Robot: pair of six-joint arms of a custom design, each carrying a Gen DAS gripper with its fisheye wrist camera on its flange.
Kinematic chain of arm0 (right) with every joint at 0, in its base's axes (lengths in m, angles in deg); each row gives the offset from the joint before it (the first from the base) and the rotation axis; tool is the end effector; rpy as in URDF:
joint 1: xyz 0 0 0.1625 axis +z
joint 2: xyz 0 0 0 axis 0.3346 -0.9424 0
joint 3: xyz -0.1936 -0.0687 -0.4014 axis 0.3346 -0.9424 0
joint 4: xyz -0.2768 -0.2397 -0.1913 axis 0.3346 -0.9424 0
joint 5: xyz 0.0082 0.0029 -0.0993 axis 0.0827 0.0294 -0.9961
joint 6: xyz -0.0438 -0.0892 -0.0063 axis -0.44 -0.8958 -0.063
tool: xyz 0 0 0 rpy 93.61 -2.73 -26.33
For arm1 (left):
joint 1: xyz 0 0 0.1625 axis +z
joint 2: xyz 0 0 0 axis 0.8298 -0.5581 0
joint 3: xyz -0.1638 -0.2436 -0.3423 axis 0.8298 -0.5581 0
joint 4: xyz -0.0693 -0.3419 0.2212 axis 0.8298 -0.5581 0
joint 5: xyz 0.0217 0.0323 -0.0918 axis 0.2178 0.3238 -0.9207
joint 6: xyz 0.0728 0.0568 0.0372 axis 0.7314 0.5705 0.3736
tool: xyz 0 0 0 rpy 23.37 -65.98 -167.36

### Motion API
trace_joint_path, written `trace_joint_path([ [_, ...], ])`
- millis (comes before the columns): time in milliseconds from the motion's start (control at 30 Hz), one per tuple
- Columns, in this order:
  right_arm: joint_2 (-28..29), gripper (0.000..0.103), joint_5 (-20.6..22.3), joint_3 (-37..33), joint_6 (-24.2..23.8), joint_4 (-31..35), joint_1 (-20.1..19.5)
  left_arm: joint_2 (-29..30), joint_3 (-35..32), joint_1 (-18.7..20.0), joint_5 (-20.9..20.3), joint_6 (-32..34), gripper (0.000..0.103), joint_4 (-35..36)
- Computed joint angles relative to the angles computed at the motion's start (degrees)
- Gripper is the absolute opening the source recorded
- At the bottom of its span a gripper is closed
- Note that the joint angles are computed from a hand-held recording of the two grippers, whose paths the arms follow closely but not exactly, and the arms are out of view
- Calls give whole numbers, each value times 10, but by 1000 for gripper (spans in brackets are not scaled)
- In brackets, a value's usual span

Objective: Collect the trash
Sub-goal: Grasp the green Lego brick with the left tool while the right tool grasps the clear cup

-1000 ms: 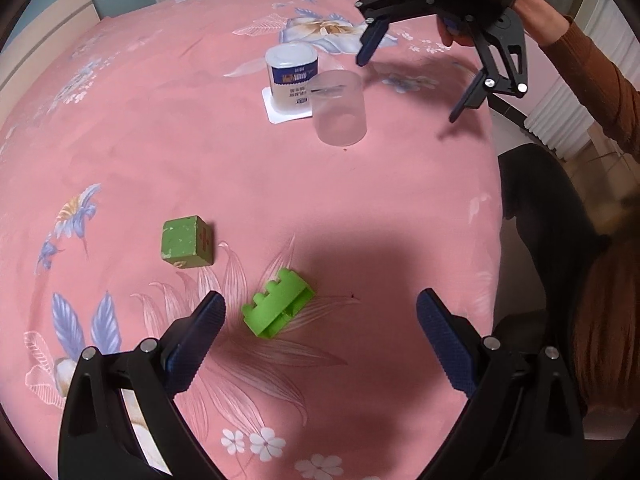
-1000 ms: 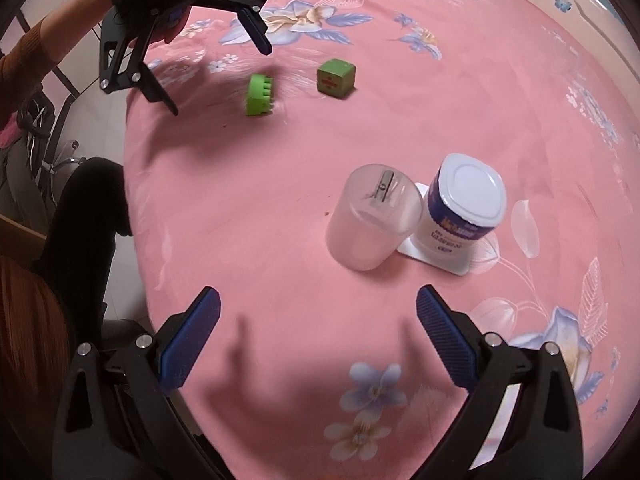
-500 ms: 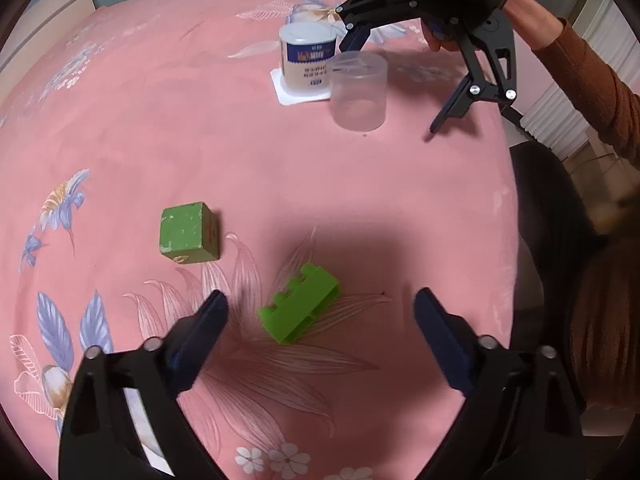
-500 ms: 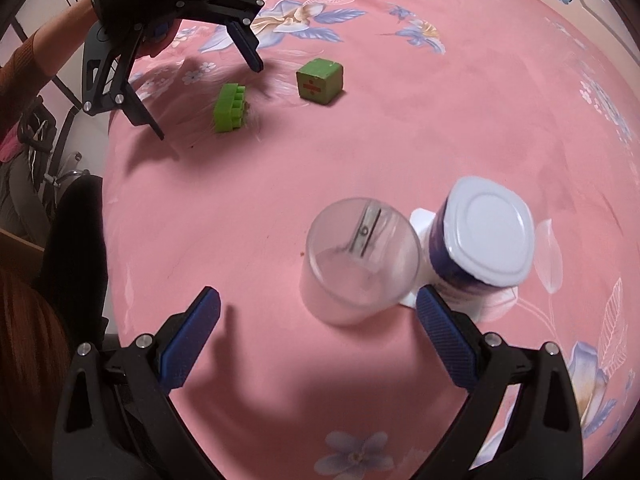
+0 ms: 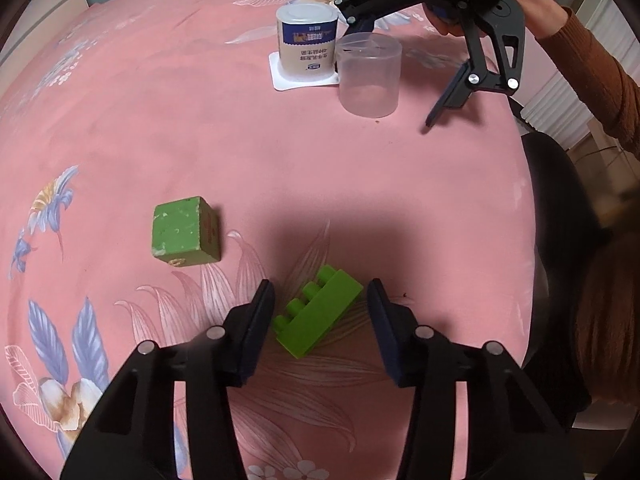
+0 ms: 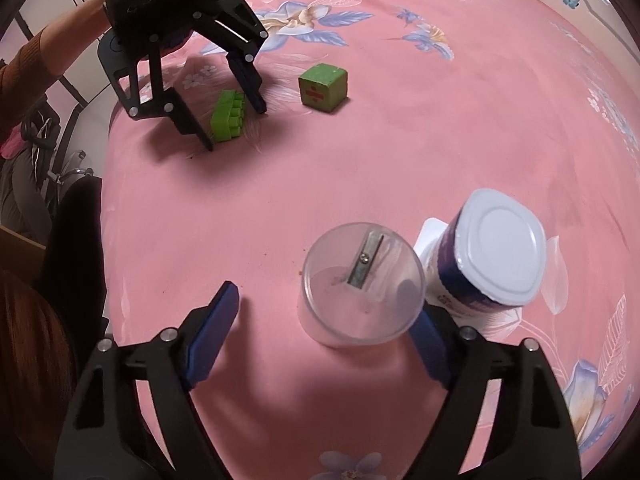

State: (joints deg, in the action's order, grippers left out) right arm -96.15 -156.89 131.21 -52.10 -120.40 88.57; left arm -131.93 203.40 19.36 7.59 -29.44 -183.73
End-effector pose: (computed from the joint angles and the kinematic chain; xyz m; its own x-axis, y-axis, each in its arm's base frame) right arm 0.2882 -0.5675 -0.0511 -0.2795 -0.9568 0.0797 -0.8771 0.2882 0.3843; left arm 0.0508 -0.4980 0.2823 -0.4647 0.8365 -0.2903 0.7890 0.5400 0.2931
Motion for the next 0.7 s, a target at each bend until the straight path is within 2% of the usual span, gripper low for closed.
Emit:
trace_joint_path([
  [167,2,69,-4,-1,1,-6,1,5,-7,3,-3,1,46,2],
  [333,3,49,-9,-3,-4,-5,1,7,-9,3,-3,-1,45,2],
  [700,2,48,-11,-1,-14,1,5,2,-1,-1,6,-4,45,-8],
])
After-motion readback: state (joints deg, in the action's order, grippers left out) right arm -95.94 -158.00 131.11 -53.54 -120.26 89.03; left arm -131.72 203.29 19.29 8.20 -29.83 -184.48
